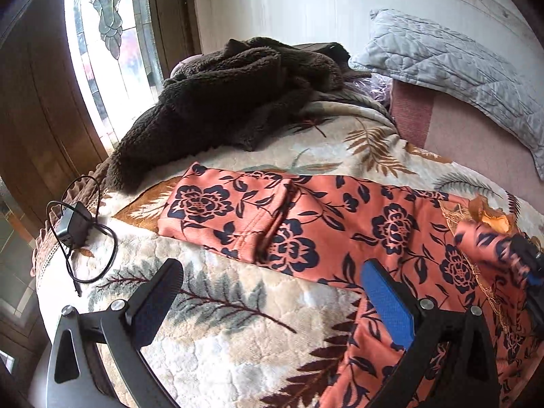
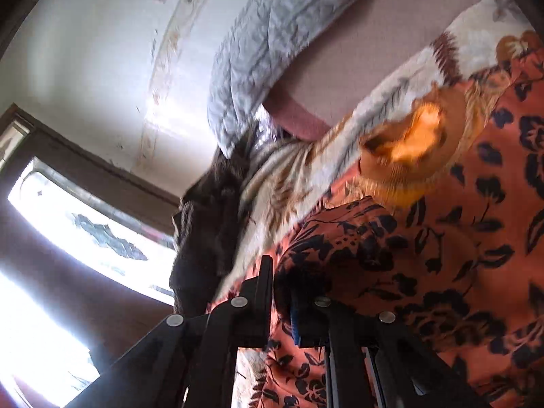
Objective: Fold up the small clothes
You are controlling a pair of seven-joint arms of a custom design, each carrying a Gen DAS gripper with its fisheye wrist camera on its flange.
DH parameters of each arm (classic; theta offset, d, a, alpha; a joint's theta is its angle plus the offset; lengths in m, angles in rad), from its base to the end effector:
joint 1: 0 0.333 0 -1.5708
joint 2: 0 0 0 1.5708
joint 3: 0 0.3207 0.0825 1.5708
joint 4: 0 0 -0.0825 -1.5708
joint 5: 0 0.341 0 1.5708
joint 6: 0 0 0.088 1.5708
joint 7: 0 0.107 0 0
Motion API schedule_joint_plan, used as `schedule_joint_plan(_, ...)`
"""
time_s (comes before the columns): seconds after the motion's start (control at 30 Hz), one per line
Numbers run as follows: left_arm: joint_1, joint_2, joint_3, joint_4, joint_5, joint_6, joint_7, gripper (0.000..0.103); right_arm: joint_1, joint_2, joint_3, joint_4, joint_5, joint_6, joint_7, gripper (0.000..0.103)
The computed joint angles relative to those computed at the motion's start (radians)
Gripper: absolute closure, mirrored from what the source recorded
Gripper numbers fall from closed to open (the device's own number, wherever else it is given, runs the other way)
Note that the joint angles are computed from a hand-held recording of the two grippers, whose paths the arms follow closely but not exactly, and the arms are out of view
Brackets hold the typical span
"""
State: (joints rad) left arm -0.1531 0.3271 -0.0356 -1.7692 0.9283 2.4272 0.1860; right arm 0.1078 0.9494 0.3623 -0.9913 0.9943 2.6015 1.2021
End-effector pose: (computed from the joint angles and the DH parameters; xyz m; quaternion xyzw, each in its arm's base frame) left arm 0.6259 -0.1141 0.4392 -0.8159 0.4433 -0.1491 0.3399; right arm 0.7563 0.2194 0.3849 -0.5467 0.6338 0.1545 0.5249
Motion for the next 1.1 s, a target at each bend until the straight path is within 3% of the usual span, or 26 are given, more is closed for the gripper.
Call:
schedule_joint_plan(0.03, 0.007, -0.004, 0.000, -0.008, -0.010, 0.005, 0.006, 0.000, 0.028, 0.006, -0.024, 0.006, -0.038, -0.032, 0.044, 0.080)
schedule_joint_plan(0.07, 0.015, -0.009, -0.001, -0.015, -0.022, 0.012, 0.012, 0.000, 0.034, 0.017, -0.022, 0.014, -0.063, -0.070, 0.066, 0.052)
schedule_joint_plan(0.1, 0.021, -0.010, -0.002, -0.018, -0.036, 0.020, 0.017, 0.000, 0.016, 0.026, 0.016, 0.006, -0.072, -0.091, 0.061, 0.016)
schedule_joint_plan(0.13, 0.027, -0.007, -0.004, -0.016, -0.051, 0.025, 0.025, 0.000, 0.010, 0.007, 0.018, -0.036, -0.015, -0.098, 0.025, 0.011)
schedule_joint_plan(0.23, 0.035, -0.007, -0.007, -0.013, -0.096, 0.019, 0.043, 0.000, -0.045, -0.055, 0.068, -0.163, 0.090, -0.094, -0.107, 0.011)
schedule_joint_plan(0.33, 0.051, -0.002, -0.013, -0.015, -0.156, 0.029, 0.070, 0.000, -0.069, -0.124, 0.054, -0.254, 0.187, -0.057, -0.150, 0.011)
schedule_joint_plan(0.4, 0.054, 0.001, -0.015, -0.016, -0.183, 0.036, 0.089, 0.000, -0.057, -0.128, 0.009, -0.248, 0.234, -0.077, -0.126, 0.012)
schedule_joint_plan(0.53, 0.043, -0.004, -0.004, -0.019, -0.175, 0.028, 0.087, 0.000, -0.041, -0.066, 0.009, -0.147, 0.190, -0.158, -0.052, 0.024)
schedule_joint_plan(0.63, 0.046, 0.001, -0.001, -0.010, -0.189, -0.012, 0.100, 0.000, 0.022, -0.044, -0.044, -0.089, 0.078, -0.193, 0.014, 0.033)
schedule_joint_plan(0.73, 0.081, 0.001, -0.003, -0.023, -0.265, -0.023, 0.111, 0.000, 0.115, -0.002, -0.157, 0.005, -0.143, -0.229, 0.181, 0.037)
schedule_joint_plan(0.8, 0.113, -0.011, -0.003, -0.052, -0.332, -0.007, 0.104, 0.000, 0.148, 0.014, -0.202, 0.042, -0.255, -0.255, 0.270, 0.051)
schedule_joint_plan(0.93, 0.161, -0.065, 0.019, -0.143, -0.399, 0.034, 0.023, 0.000, 0.157, -0.019, -0.158, 0.030, -0.336, -0.224, 0.199, 0.050)
schedule_joint_plan(1.0, 0.193, -0.093, 0.025, -0.199, -0.432, 0.089, -0.010, 0.000, 0.190, -0.023, -0.166, 0.051, -0.402, -0.229, 0.177, 0.050)
schedule_joint_plan(1.1, 0.246, -0.116, 0.026, -0.270, -0.503, 0.189, -0.006, 0.000, 0.238, -0.059, -0.190, -0.011, -0.472, -0.150, 0.158, 0.050)
